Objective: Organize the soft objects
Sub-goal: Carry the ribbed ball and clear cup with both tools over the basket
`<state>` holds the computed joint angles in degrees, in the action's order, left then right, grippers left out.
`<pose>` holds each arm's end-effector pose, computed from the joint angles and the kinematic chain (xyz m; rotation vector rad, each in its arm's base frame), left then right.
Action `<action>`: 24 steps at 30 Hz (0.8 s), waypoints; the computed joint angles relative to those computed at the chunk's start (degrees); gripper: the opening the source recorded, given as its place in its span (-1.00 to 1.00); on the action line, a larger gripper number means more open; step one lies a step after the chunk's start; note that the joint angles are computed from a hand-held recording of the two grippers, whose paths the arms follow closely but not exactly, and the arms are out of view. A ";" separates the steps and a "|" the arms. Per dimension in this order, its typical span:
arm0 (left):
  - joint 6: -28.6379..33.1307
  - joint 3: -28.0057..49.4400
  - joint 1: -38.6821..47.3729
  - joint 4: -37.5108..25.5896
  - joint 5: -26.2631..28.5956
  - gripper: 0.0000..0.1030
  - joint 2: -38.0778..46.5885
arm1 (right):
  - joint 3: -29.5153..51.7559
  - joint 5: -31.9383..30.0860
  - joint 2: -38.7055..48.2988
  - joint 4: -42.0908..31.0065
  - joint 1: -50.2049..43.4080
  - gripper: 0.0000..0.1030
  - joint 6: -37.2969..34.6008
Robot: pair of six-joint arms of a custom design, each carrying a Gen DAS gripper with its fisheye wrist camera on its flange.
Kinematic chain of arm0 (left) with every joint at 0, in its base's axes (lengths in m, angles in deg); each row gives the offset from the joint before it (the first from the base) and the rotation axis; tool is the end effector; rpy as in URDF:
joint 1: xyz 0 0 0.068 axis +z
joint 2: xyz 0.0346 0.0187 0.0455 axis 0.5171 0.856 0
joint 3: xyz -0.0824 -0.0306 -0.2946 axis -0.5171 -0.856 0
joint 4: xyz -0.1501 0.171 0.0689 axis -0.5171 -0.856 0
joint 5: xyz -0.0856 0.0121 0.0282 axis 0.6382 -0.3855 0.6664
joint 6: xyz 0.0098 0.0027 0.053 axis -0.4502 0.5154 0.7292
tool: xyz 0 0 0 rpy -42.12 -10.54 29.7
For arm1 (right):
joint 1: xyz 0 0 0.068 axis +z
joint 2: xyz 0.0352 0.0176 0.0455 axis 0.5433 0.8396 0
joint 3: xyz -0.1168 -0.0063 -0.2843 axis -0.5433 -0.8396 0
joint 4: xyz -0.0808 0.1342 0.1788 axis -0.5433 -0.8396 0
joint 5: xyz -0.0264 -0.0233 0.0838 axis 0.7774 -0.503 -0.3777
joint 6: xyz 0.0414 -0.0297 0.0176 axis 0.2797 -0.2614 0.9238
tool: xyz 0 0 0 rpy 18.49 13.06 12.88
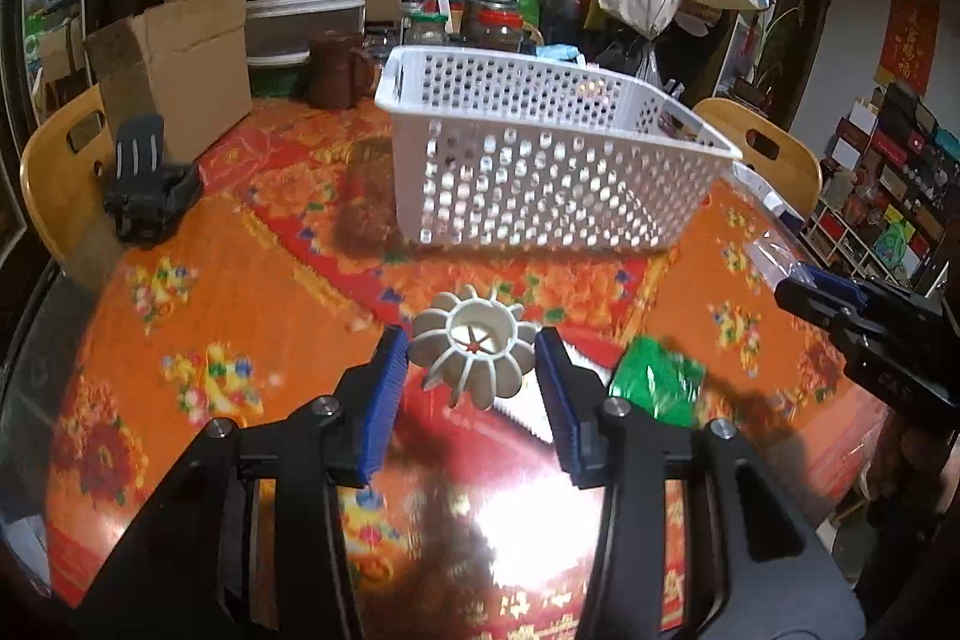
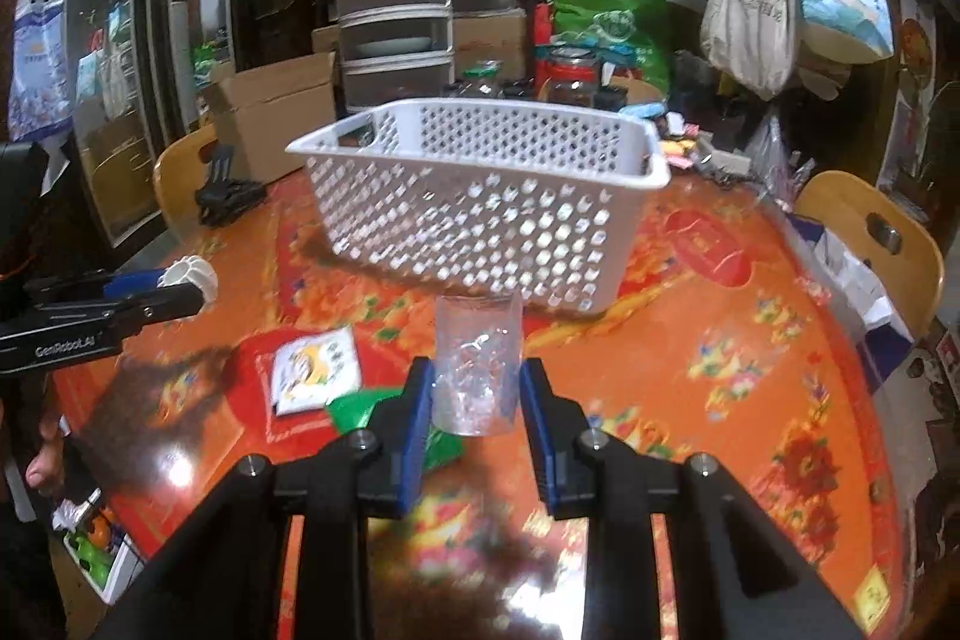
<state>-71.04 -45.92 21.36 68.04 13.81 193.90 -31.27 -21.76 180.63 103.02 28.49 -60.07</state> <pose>0.2730 -0.0483 0.0937 0.0187 2.2773 -0.2144 0.2243 -0.0064 0.0997 -0.3800 2.2193 0.1700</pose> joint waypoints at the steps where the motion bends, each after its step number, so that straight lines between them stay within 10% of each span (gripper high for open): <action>1: 0.08 1.36 -0.03 -2.03 -0.16 -0.20 -1.00 | 1.09 0.53 -0.91 -1.53 0.06 -0.45 0.56; 14: 2.47 20.25 0.03 -25.54 1.68 -0.20 -8.08 | 17.98 4.50 -8.50 -21.92 3.47 -0.45 3.79; 24: 2.84 53.56 1.77 -52.69 1.98 -0.20 1.84 | 44.70 6.76 0.33 -43.95 5.59 -0.45 2.83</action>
<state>-68.20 7.64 23.13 15.35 15.80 195.74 13.44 -15.00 180.96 59.07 34.08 -57.24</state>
